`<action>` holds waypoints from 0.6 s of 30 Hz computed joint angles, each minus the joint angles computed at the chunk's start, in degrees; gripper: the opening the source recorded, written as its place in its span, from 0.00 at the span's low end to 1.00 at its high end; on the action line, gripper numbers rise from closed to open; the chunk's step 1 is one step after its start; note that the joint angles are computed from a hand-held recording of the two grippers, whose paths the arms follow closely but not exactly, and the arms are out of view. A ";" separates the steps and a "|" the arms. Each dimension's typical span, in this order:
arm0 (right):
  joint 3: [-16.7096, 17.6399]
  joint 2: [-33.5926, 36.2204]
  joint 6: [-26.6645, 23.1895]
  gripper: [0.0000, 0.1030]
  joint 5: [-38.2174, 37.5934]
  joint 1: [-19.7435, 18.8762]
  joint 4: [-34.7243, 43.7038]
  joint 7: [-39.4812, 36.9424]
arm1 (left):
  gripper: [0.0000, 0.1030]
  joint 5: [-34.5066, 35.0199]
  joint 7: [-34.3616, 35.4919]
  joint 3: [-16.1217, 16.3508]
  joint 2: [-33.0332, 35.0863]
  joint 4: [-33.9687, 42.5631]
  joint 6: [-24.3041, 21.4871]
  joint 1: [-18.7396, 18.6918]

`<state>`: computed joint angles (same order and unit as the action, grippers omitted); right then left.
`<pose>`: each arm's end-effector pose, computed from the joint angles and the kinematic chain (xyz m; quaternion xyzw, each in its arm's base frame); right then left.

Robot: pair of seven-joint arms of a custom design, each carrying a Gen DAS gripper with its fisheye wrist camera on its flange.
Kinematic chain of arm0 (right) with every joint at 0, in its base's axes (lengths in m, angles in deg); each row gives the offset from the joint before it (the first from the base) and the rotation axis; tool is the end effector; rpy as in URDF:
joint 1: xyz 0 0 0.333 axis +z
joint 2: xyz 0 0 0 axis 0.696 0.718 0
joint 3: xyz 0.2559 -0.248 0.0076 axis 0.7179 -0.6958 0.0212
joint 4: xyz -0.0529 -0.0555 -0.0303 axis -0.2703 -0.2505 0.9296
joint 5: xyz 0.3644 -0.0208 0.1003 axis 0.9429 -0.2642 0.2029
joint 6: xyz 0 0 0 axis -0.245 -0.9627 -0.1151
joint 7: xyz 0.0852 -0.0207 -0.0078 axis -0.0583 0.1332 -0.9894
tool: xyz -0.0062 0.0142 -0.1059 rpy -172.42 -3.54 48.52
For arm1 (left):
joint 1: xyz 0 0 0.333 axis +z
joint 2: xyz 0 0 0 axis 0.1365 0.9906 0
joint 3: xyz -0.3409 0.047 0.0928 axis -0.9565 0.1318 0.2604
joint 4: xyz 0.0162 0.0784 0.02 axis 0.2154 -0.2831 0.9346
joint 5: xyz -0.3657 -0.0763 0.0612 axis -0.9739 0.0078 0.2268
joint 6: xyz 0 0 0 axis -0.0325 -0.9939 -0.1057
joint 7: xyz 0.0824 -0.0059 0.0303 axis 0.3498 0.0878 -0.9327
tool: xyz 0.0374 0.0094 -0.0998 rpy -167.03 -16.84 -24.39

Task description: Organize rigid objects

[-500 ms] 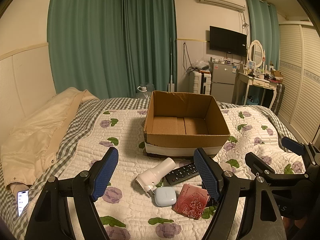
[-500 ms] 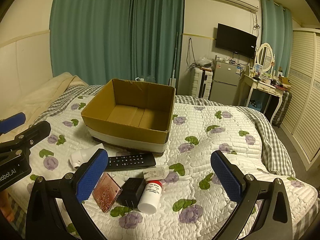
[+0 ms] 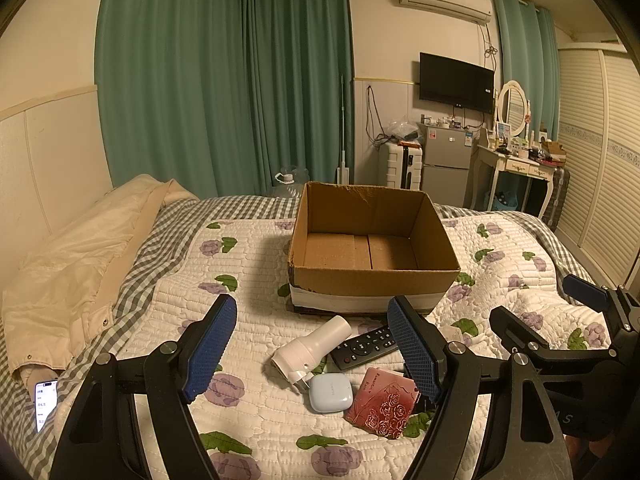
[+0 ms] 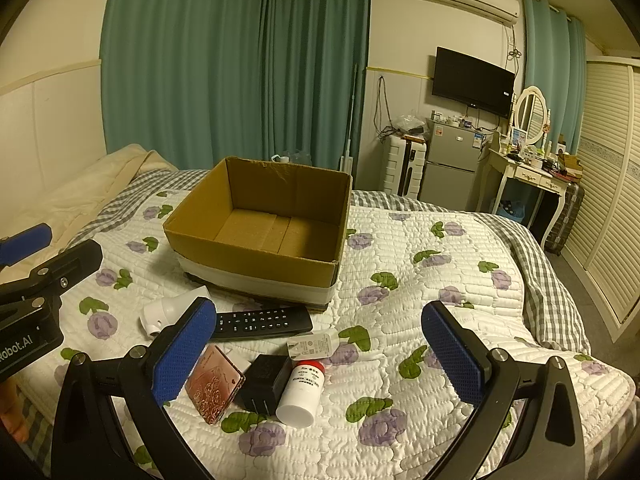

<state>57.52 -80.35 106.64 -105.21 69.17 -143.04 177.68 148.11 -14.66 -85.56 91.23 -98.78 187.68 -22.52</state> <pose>0.5933 0.1985 0.5628 -0.7009 0.5192 -0.3163 0.3731 0.5439 -0.4146 0.5705 -0.6566 0.5636 -0.3105 0.3935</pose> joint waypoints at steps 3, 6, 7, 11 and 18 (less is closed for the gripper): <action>1.16 -0.24 -0.24 1.00 1.49 -0.87 -0.18 -1.71 | 0.78 0.15 -0.03 -0.01 -0.12 -0.09 0.27 -0.01; 2.03 -0.83 -0.33 1.00 2.81 -1.62 -0.50 -3.21 | 0.78 0.37 0.10 -0.09 0.00 0.17 0.09 -0.27; 2.13 -1.03 -0.31 1.00 2.93 -1.76 -0.64 -3.43 | 0.78 0.37 0.17 -0.11 0.04 0.28 -0.04 -0.36; 5.26 -1.75 -0.63 1.00 7.66 -4.58 -1.44 -8.53 | 0.78 0.29 0.81 -0.20 0.63 1.05 -0.75 -0.83; 8.72 -0.72 -3.57 1.00 16.82 -7.92 -1.23 -18.49 | 0.78 -2.42 3.54 0.41 3.68 3.49 -2.29 -1.67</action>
<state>66.24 -81.07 103.07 -88.40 61.25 -144.27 159.19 145.69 -11.12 -85.16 94.91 -95.29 185.40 -24.19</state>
